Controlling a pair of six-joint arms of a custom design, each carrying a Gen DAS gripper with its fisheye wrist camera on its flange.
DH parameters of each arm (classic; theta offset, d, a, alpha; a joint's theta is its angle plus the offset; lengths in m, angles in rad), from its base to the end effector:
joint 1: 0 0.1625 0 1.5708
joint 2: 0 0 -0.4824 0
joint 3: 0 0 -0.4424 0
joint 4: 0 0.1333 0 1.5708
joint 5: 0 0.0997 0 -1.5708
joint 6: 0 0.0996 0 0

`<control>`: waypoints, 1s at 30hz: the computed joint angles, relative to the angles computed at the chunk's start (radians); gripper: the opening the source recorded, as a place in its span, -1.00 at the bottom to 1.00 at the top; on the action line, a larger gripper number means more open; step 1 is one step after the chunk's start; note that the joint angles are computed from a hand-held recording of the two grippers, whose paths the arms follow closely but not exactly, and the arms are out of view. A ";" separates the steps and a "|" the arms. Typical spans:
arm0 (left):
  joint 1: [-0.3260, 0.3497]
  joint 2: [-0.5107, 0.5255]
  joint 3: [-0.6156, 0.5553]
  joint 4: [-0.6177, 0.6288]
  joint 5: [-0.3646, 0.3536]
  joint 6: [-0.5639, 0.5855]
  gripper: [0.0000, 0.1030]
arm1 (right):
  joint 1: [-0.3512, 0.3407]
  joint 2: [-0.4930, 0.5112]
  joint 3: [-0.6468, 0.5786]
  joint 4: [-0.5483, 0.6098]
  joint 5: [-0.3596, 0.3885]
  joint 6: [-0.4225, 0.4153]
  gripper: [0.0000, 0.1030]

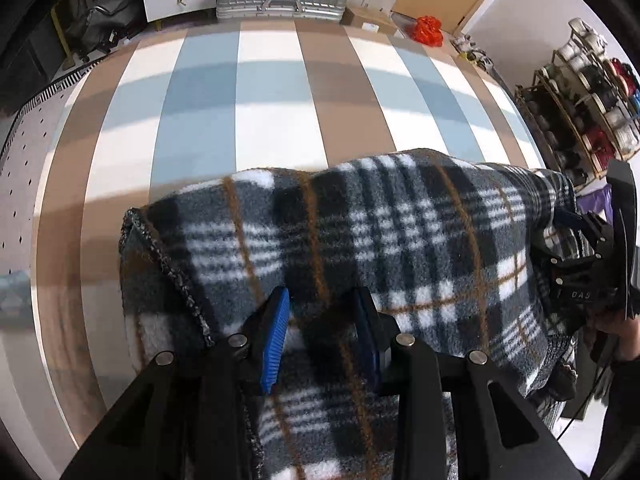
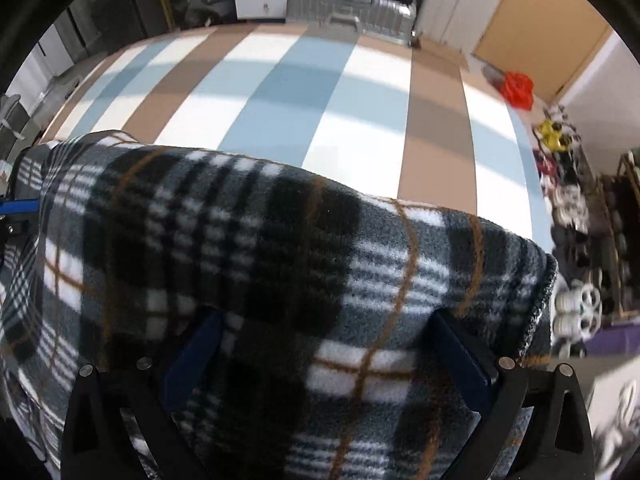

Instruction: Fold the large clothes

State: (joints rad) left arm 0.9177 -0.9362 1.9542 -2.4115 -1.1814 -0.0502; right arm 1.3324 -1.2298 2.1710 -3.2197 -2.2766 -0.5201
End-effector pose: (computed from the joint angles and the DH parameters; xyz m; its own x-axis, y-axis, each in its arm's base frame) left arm -0.2288 -0.5806 0.0662 -0.7232 0.5753 -0.3821 0.5625 0.8116 0.1574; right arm -0.0624 -0.5476 0.2668 -0.6445 0.1446 0.7508 -0.1623 0.9337 -0.3192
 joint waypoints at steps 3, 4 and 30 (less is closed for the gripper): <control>-0.009 -0.031 0.036 -0.010 0.000 -0.015 -0.46 | 0.014 -0.010 0.002 -0.012 0.001 -0.006 1.00; -0.012 -0.052 0.055 -0.017 0.002 -0.013 -0.46 | 0.025 -0.023 0.024 -0.046 0.011 -0.019 1.00; -0.112 -0.066 0.116 -0.105 -0.096 0.097 -0.46 | 0.127 -0.026 -0.026 0.023 0.011 0.003 1.00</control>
State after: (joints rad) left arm 0.8057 -1.0024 2.0703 -2.5162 -1.2770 0.0464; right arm 1.4592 -1.2559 2.1451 -3.1965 -2.2651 -0.5168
